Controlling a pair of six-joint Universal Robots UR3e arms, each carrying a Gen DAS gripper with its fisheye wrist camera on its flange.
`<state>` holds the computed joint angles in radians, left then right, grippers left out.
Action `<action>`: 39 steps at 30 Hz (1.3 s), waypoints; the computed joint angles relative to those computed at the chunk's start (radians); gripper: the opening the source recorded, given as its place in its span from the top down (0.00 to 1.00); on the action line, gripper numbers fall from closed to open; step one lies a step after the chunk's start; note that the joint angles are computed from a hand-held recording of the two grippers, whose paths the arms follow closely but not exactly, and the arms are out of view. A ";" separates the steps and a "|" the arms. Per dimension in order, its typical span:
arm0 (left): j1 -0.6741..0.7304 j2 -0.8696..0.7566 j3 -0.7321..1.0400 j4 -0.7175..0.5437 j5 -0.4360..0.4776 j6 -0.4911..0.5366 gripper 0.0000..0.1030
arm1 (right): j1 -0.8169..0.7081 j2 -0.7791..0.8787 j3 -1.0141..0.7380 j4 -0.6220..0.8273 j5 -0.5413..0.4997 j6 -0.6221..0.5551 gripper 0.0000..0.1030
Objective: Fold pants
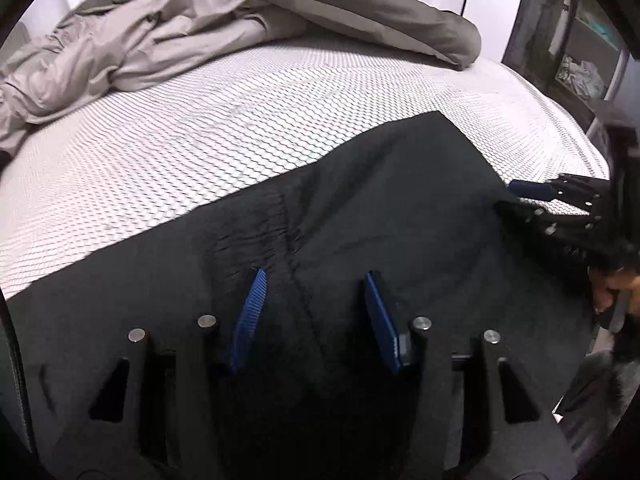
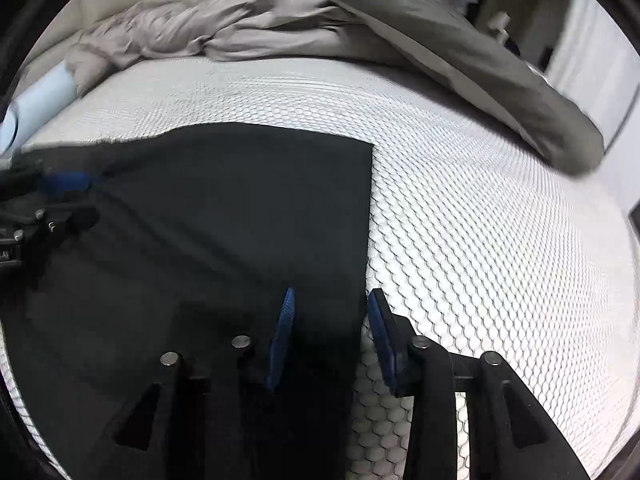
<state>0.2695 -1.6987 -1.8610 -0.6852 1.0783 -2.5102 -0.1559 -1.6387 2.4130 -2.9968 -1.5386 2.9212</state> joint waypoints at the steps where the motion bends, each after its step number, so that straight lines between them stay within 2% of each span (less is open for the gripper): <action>1: 0.006 0.025 -0.014 0.007 0.012 -0.005 0.52 | -0.017 -0.036 0.014 0.007 0.022 0.001 0.63; 3: 0.043 0.068 -0.033 -0.001 -0.034 0.004 0.52 | 0.002 -0.080 0.028 -0.021 0.036 0.014 0.63; 5: 0.050 0.084 -0.022 0.008 -0.081 -0.021 0.52 | 0.002 -0.090 0.002 -0.004 0.114 0.023 0.62; 9: -0.017 -0.072 0.120 -0.024 -0.033 -0.066 0.52 | 0.049 0.060 -0.112 -0.026 0.200 0.079 0.61; 11: -0.064 -0.174 0.178 0.013 0.072 -0.091 0.52 | 0.117 0.174 -0.210 0.016 0.167 0.112 0.61; 14: -0.021 -0.171 0.169 -0.014 0.008 -0.030 0.52 | 0.163 0.232 -0.255 0.042 0.063 0.104 0.61; 17: 0.028 -0.112 0.102 0.000 0.011 0.006 0.50 | 0.197 0.231 -0.216 -0.037 -0.175 0.092 0.60; 18: 0.037 -0.093 0.072 0.025 0.033 -0.001 0.47 | 0.190 0.221 -0.207 -0.038 -0.194 0.096 0.60; 19: 0.055 -0.068 0.033 0.050 0.041 -0.007 0.46 | 0.163 0.181 -0.180 -0.026 -0.186 0.107 0.59; 21: 0.121 0.011 -0.028 0.019 -0.011 0.019 0.46 | 0.080 0.043 -0.097 0.019 -0.101 0.124 0.59; 24: 0.242 0.219 -0.213 0.019 -0.148 0.093 0.44 | -0.004 -0.225 0.050 0.086 0.061 0.089 0.59; 26: 0.266 0.305 -0.274 -0.050 -0.201 0.145 0.42 | -0.018 -0.370 0.111 0.174 0.175 0.054 0.59; 29: 0.248 0.366 -0.334 -0.123 -0.236 0.248 0.41 | 0.083 -0.351 0.129 0.194 0.228 0.056 0.59; 30: 0.230 0.359 -0.340 -0.133 -0.220 0.277 0.41 | 0.126 -0.312 0.130 0.157 0.199 0.073 0.59; 32: 0.189 0.327 -0.364 -0.067 -0.144 0.272 0.39 | 0.253 -0.150 0.054 0.098 0.080 0.078 0.59; 34: 0.230 0.347 -0.384 -0.117 -0.167 0.351 0.36 | 0.304 -0.102 0.066 0.038 -0.017 0.065 0.59; 36: 0.273 0.407 -0.403 -0.179 -0.170 0.415 0.34 | 0.300 -0.135 0.119 -0.014 -0.069 0.050 0.58; 37: 0.295 0.443 -0.437 -0.152 -0.155 0.429 0.34 | 0.290 -0.168 0.143 -0.011 -0.098 0.048 0.57; 38: 0.322 0.481 -0.470 -0.143 -0.151 0.446 0.32 | 0.264 -0.233 0.182 0.005 -0.108 0.043 0.57; 39: 0.367 0.514 -0.482 -0.186 -0.168 0.483 0.32 | 0.248 -0.312 0.205 0.056 -0.109 0.042 0.57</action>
<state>0.6367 -1.1847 -2.3431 -0.8714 0.9100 -2.0274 0.0917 -1.9509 2.6181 -2.9412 -1.6479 2.9632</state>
